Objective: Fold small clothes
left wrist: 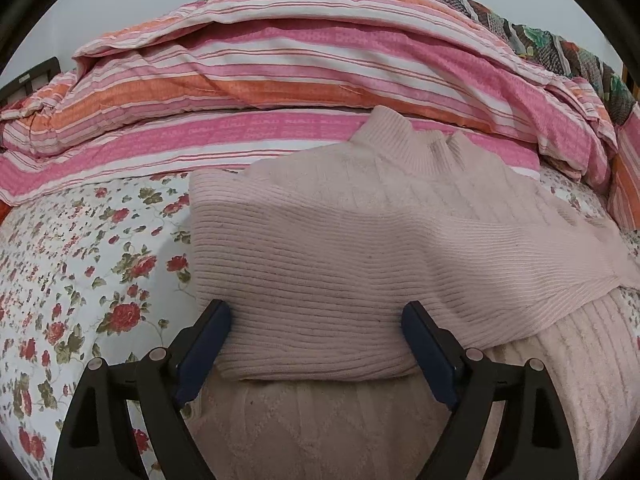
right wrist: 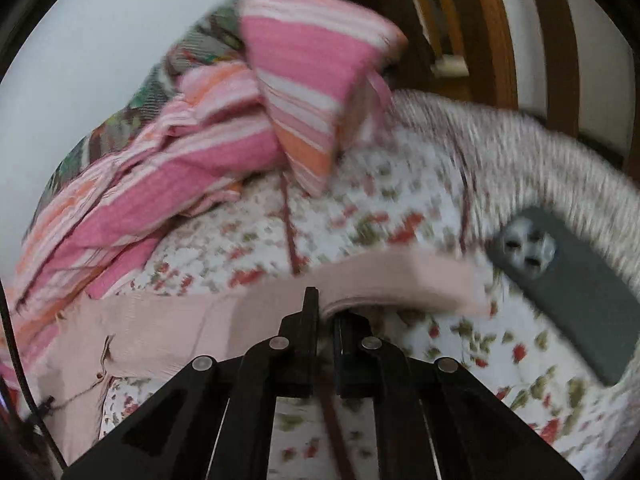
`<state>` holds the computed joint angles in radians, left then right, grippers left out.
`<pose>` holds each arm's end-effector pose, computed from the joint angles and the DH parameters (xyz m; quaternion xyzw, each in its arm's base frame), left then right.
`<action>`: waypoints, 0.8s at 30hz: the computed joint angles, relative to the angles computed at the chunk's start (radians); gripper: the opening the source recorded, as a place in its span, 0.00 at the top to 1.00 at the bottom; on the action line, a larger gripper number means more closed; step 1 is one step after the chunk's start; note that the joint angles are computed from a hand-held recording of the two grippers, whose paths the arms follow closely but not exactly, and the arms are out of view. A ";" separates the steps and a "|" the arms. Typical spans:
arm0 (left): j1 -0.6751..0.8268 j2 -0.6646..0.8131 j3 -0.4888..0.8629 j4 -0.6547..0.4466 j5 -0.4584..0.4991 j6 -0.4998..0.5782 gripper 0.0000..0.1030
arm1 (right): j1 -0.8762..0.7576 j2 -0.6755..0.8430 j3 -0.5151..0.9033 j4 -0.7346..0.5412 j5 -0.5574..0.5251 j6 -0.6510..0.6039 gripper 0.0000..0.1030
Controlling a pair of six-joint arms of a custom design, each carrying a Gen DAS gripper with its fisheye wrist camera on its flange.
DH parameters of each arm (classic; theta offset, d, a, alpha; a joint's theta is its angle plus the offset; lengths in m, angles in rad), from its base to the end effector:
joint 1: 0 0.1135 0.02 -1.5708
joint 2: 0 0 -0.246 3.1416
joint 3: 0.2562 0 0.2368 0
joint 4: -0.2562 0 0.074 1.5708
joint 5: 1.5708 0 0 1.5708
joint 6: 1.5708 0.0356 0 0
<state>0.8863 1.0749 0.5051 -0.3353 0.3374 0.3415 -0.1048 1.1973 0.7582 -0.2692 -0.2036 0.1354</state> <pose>0.1322 0.1434 0.1722 -0.1978 0.9121 0.0558 0.3547 0.2452 -0.0186 0.2286 0.0661 0.9023 0.0987 0.4144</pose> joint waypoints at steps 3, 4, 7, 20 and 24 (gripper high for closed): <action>0.073 0.012 0.040 -0.061 0.094 0.025 0.15 | 0.177 -0.075 0.085 -0.083 0.170 0.019 0.94; 0.117 0.008 0.058 -0.089 0.137 0.028 0.15 | 0.240 -0.084 0.125 -0.119 0.224 0.031 0.94; 0.270 0.039 0.133 -0.196 0.292 0.053 0.15 | 0.498 -0.087 0.252 -0.185 0.384 0.078 0.94; 0.804 0.366 0.500 -0.571 0.484 0.513 0.15 | 1.253 0.723 0.956 -0.130 0.436 0.270 0.93; 0.841 0.438 0.515 -0.611 0.465 0.574 0.15 | 1.292 0.966 1.110 -0.150 0.300 0.318 0.57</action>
<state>1.7268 1.5134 1.0199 -0.9459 0.8025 0.9159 1.1872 2.1633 1.8687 -0.4194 0.0959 0.4536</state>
